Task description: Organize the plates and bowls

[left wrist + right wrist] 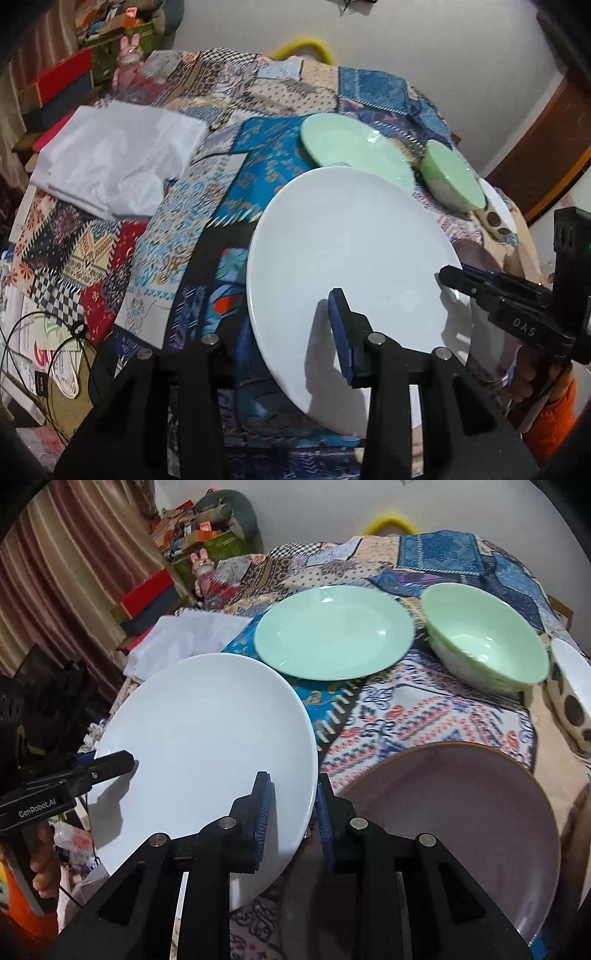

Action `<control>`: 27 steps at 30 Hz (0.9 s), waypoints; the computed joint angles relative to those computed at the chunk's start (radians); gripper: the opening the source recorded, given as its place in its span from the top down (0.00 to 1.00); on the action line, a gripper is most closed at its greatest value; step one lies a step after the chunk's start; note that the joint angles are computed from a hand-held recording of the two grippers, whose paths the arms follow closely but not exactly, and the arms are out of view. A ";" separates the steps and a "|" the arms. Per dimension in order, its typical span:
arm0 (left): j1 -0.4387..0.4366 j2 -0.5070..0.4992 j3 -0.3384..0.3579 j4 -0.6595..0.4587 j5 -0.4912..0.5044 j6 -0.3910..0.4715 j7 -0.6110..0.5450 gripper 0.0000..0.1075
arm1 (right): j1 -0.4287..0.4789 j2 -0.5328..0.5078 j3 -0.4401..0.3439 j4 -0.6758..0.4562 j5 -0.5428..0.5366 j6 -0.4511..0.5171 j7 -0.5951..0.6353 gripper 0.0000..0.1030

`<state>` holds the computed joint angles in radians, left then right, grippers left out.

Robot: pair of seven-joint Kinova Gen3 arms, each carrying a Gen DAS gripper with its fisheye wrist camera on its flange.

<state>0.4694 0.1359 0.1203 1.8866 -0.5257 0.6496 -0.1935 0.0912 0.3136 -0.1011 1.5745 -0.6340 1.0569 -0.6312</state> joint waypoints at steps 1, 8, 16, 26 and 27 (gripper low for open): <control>0.004 0.004 0.003 -0.011 -0.004 0.007 -0.002 0.65 | 0.005 -0.005 0.001 0.004 -0.004 -0.002 0.003 0.78; 0.047 0.038 0.008 -0.085 -0.033 0.040 0.000 0.65 | 0.065 -0.022 0.024 0.009 -0.049 0.020 0.041 0.78; 0.087 0.093 0.001 -0.176 -0.008 0.059 -0.057 0.65 | 0.119 -0.036 0.055 0.007 -0.072 0.036 0.069 0.78; 0.126 0.159 -0.021 -0.263 0.050 0.052 -0.146 0.65 | 0.169 -0.038 0.079 0.008 -0.073 0.033 0.067 0.78; 0.126 0.166 -0.021 -0.272 0.060 0.051 -0.160 0.65 | 0.175 -0.039 0.082 0.010 -0.074 0.032 0.069 0.78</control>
<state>0.5958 0.3021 0.0993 1.6149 -0.4657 0.7008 -0.3533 0.2666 0.2745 -0.0189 1.5845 -0.7078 1.0890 -0.5627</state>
